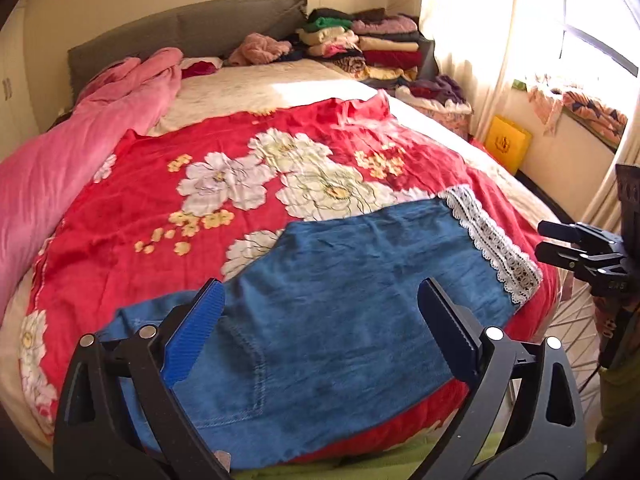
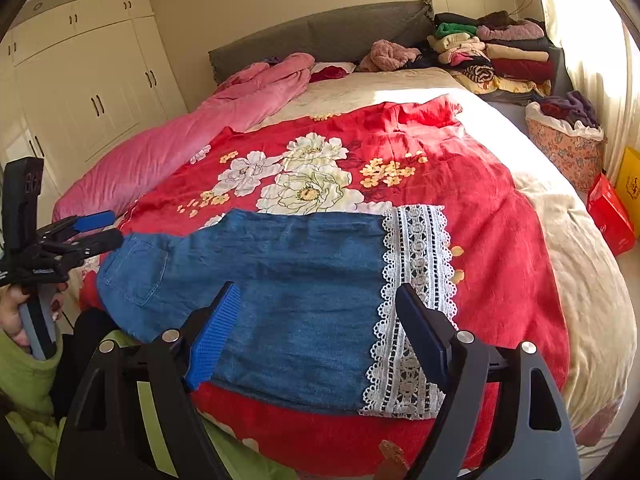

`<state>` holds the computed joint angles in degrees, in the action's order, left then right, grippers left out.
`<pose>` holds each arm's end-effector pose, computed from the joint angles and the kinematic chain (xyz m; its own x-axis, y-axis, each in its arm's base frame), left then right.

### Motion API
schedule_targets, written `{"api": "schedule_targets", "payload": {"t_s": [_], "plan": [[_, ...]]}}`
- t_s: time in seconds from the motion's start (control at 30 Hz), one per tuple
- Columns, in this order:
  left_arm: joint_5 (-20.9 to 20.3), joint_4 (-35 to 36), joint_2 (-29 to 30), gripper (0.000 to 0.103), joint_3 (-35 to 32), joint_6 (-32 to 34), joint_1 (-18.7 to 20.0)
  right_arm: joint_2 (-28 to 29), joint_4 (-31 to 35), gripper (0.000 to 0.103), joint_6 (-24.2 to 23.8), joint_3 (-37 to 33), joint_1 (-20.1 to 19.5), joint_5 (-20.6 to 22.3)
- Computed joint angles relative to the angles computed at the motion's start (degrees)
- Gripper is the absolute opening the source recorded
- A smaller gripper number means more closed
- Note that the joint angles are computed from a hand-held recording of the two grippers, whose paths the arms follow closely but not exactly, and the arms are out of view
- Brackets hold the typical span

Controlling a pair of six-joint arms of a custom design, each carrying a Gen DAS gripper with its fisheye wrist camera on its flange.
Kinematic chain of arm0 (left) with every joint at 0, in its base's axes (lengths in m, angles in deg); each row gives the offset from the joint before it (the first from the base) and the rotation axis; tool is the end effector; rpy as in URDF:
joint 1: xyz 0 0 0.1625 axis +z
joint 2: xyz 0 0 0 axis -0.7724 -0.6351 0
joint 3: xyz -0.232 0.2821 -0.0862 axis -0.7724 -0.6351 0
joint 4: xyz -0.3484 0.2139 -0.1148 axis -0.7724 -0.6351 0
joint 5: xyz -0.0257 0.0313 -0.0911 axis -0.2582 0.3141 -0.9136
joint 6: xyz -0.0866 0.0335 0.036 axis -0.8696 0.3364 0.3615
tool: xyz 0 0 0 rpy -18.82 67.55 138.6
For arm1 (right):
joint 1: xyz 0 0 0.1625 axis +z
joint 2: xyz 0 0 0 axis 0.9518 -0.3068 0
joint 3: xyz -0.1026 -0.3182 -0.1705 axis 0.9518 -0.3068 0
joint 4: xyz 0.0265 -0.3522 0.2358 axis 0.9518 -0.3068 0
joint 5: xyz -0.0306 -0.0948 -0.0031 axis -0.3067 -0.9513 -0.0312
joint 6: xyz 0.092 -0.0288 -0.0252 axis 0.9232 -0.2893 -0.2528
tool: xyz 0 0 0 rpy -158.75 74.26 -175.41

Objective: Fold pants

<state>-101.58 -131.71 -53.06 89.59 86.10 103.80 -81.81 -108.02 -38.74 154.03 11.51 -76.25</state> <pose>-0.2191 -0.6454 0.0743 -0.7294 0.0717 -0.6803 0.5231 0.6993 -0.4871 0.0556 -0.6895 0.2028 -0.7509 -0.5144 0.4142 -0.6559 0.6544 -0.3763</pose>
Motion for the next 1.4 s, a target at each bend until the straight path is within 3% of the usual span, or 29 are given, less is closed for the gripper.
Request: {"api": "schedule_targets", "payload": {"t_s": [0.2,0.5,0.67,1.1,1.4], "plan": [[-2.3,5.7,5.1,0.091,-4.0,-1.6,2.4,1.8,2.5,0.079,0.7,-1.3,-0.7,-2.5],[-5.0,14.2,6.7,0.091,-5.3,-5.8,4.9,5.1,5.8,0.079,2.0,-3.5,-1.9,-8.2],[-5.7,17.1,7.4,0.091,-6.4,-7.3,5.7,5.4,6.0,0.079,1.8,-3.6,-2.2,-8.9],[-5.0,10.2,4.8,0.092,-3.4,-5.5,4.5,3.3,2.6,0.079,2.6,-3.6,-1.7,-5.6],[-2.4,9.7,3.4,0.092,-5.6,-4.4,4.9,6.8,2.8,0.079,3.7,-12.4,-0.3,-6.0]]}}
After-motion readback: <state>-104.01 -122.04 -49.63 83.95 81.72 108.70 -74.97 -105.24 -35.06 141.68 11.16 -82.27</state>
